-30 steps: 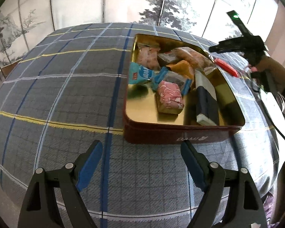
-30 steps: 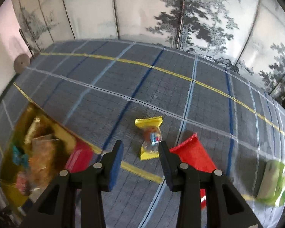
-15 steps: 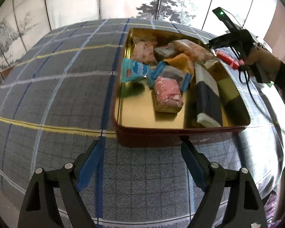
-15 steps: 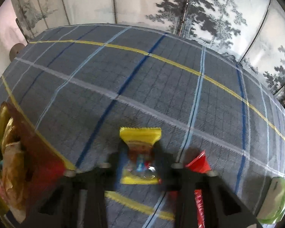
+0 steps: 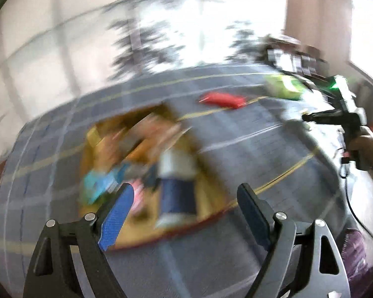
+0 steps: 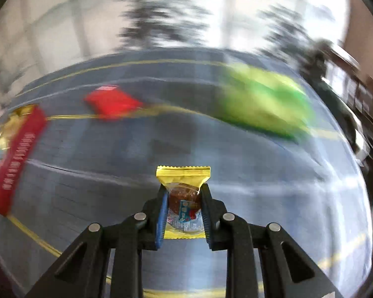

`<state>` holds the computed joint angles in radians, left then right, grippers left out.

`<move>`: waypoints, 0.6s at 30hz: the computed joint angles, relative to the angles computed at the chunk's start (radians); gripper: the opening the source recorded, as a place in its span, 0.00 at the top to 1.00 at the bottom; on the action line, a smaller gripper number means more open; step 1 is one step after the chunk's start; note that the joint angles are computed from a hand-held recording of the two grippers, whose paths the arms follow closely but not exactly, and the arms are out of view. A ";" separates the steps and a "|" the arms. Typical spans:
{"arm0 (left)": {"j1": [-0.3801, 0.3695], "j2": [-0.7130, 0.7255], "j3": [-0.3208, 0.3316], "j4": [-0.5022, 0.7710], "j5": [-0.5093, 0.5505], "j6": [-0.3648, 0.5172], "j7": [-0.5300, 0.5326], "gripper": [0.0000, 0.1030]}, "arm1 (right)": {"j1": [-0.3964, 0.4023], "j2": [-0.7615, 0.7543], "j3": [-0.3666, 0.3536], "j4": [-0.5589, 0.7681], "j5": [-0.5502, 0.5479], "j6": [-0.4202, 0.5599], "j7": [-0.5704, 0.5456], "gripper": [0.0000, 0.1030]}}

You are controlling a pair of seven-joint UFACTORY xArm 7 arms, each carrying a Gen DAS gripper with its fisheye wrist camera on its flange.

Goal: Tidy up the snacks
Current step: 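Grasp the yellow-wrapped cake packet with the right gripper and lift it, then grasp the red snack packet with the left gripper and lift it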

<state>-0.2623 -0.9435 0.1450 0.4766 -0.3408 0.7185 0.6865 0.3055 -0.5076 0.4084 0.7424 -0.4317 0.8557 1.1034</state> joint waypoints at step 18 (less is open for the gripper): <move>-0.340 0.994 -0.004 0.819 -0.143 0.135 0.906 0.33 | -0.056 -0.283 -0.055 -0.308 0.117 -0.271 -0.003 0.74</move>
